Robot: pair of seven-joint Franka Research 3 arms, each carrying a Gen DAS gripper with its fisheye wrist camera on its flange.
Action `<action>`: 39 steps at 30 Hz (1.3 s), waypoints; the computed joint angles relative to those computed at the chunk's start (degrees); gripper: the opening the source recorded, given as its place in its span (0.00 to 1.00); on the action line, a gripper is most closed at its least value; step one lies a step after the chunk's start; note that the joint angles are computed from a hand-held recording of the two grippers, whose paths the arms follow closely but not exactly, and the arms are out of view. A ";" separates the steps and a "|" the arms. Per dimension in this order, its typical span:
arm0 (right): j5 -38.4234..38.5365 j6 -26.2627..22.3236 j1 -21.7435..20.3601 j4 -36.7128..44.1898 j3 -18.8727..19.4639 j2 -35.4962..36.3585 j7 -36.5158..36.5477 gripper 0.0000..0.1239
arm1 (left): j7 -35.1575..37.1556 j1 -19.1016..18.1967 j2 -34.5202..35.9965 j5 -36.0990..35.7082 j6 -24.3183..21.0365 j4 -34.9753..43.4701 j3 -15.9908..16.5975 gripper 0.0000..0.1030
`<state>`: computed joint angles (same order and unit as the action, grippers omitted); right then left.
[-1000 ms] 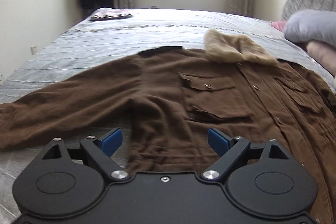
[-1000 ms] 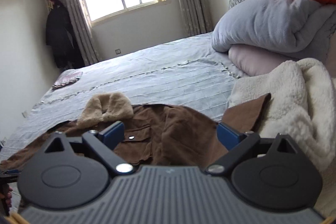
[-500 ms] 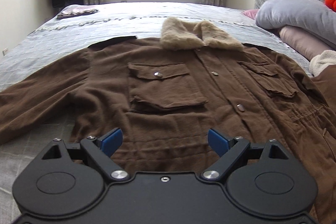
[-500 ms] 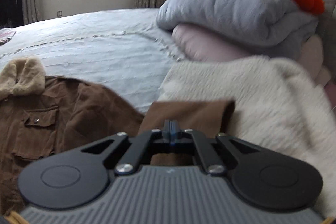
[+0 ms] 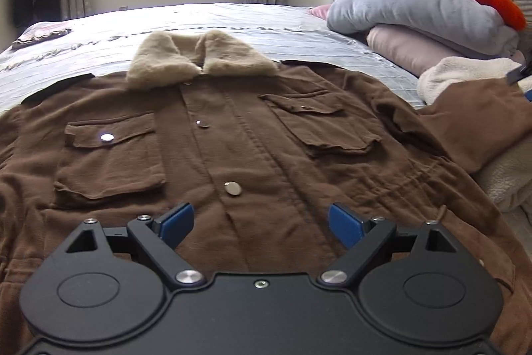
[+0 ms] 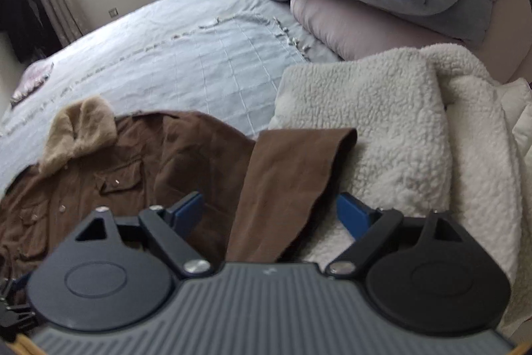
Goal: Fold large clothes
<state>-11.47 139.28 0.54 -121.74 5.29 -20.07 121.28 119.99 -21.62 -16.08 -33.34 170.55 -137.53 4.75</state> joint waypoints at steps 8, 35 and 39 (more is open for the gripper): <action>-21.40 2.82 0.57 -0.25 3.42 5.87 6.27 0.23 | -0.08 -1.43 2.44 -0.56 1.79 2.55 0.45 0.85; -0.92 8.48 2.03 21.38 -2.39 13.92 -12.32 0.09 | -4.69 -1.73 40.30 -0.12 -9.84 48.65 -11.54 0.57; 3.03 6.83 6.38 28.59 -1.93 18.28 -15.52 0.09 | 6.98 11.32 30.33 -13.95 -11.28 38.86 -19.76 0.84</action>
